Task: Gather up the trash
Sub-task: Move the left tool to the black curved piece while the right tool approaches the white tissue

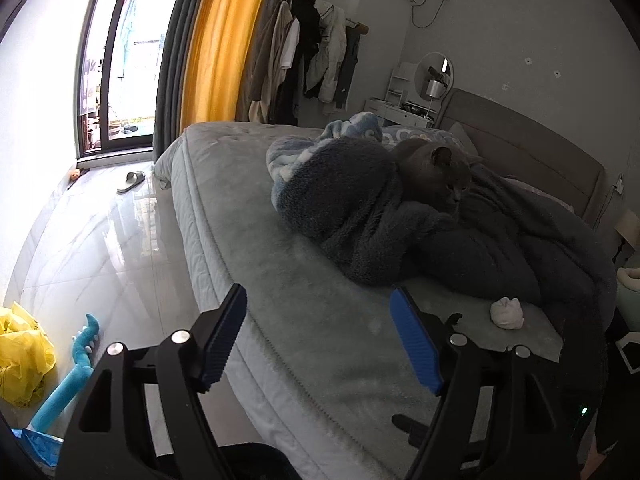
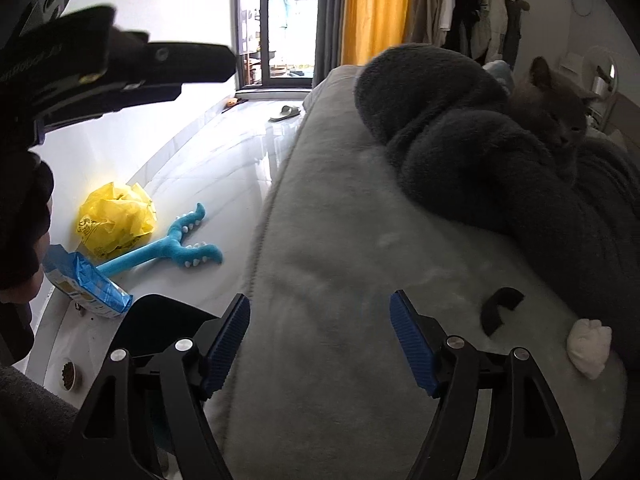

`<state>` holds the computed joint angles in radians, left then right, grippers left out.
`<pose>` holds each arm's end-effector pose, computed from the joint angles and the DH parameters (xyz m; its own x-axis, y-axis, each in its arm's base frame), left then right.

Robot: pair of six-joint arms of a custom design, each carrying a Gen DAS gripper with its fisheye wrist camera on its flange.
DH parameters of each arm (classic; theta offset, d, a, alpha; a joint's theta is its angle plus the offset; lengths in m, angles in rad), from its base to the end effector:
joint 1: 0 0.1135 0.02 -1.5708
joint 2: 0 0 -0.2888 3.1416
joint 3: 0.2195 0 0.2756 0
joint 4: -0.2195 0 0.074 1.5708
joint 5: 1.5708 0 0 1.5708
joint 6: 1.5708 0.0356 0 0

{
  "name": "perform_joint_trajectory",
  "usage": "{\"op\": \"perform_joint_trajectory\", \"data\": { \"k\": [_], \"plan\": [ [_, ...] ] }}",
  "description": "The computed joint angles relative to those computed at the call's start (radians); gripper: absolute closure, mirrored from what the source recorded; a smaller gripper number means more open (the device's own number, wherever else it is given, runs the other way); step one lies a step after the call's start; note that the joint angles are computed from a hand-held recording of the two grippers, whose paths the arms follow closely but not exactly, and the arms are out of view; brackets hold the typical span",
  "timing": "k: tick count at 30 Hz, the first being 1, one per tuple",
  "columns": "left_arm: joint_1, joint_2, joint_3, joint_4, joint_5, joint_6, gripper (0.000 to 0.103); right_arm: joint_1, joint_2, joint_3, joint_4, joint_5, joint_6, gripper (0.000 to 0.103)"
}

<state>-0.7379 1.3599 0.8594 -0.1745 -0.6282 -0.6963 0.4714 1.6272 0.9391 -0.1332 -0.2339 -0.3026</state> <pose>0.2394 -0.1894 0.2552 -0.4861 -0.2594 -0.8345 -0.1394 0.9657 -0.2190 0.3136 0.1691 0.1978 -0.4490 -0.5542 -0.7009 -0.7503 0.6598 -0.0411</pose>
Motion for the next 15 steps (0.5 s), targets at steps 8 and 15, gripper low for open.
{"op": "perform_joint_trajectory", "data": {
  "k": [8, 15],
  "plan": [
    [-0.022, 0.158, 0.099, 0.047, 0.072, 0.025, 0.025, -0.173, 0.018, 0.052, -0.003, -0.030, 0.003, 0.025],
    [-0.025, 0.268, 0.182, 0.072, 0.131, 0.039, 0.024, -0.287, 0.074, 0.109, 0.008, -0.023, 0.022, 0.024]
  ]
}}
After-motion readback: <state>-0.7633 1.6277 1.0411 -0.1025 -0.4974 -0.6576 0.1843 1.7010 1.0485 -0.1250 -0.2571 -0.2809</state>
